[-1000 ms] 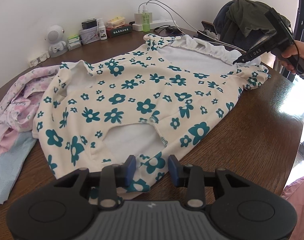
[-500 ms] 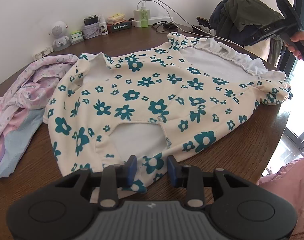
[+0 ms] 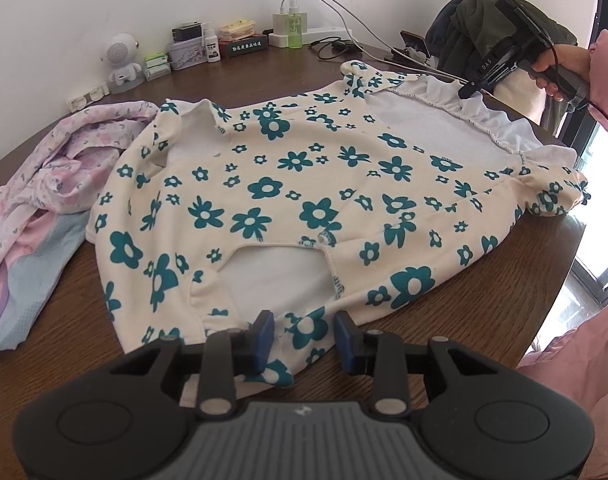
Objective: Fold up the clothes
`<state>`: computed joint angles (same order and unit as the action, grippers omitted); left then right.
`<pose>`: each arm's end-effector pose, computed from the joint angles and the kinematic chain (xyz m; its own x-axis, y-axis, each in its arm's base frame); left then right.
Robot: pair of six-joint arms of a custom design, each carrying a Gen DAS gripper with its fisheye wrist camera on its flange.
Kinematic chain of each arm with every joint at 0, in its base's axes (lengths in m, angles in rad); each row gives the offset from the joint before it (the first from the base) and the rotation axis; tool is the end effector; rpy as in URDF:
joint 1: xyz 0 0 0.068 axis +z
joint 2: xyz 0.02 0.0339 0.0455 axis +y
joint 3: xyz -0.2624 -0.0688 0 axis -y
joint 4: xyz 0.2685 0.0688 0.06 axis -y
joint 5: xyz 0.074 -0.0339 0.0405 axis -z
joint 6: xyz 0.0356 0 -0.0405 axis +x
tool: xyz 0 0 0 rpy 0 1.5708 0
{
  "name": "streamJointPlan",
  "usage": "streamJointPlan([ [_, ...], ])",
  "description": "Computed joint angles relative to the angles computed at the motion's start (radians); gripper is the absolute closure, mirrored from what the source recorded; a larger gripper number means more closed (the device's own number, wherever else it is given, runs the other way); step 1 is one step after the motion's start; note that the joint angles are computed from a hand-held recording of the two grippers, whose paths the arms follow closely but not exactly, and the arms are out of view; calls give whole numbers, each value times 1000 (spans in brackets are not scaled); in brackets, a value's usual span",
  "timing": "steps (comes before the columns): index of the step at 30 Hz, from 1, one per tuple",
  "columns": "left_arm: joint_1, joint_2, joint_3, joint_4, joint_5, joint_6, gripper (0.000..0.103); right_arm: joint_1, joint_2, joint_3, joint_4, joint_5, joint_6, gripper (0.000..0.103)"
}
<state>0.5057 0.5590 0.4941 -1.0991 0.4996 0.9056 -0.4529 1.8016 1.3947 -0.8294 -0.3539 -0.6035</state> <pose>0.1054 0.0389 0.1985 -0.7000 0.4018 -0.5904 0.4721 0.8807 0.0397 0.3521 -0.1576 0.2163 -0.8742 -0.1666 -0.4561 -0.2283 0.9700 0.0832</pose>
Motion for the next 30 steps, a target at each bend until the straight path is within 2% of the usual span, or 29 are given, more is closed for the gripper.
streamJointPlan([
  [4,-22,-5,1,7,-20,-26,70,13,-41,-44,60,122,-11,100],
  [6,-25,-8,0,8,-23,-37,70,-3,-35,-37,49,110,2,100],
  [9,-30,-6,7,8,-24,-63,70,-36,-85,-61,45,33,26,93],
  [12,20,14,48,-36,35,-46,69,-72,-191,-113,47,-88,54,77],
  [14,123,45,106,-103,120,22,57,-49,-279,-166,10,-129,3,58],
  [15,177,59,134,-132,157,54,47,-29,-320,-191,-15,-139,-30,56],
  [16,225,72,160,-149,183,79,43,-5,-362,-216,-38,-143,-60,55],
  [18,285,100,195,-122,188,85,40,92,-449,-299,-47,-90,-106,55],
  [20,300,160,209,-34,157,29,39,164,-491,-356,-50,-57,-124,55],
  [23,303,280,228,97,113,-61,42,265,-544,-438,-37,-19,-114,55],
  [24,301,325,234,129,102,-82,47,288,-560,-463,-29,-15,-101,55],
  [25,299,370,241,157,92,-101,55,301,-575,-478,-24,-20,-81,55],
  [27,307,446,253,168,95,-78,63,332,-622,-497,-30,-45,-51,55],
  [28,311,484,261,170,96,-63,71,351,-646,-506,-34,-56,-35,55],
  [30,317,534,268,149,104,-31,73,423,-693,-510,-46,-62,-10,55],
])
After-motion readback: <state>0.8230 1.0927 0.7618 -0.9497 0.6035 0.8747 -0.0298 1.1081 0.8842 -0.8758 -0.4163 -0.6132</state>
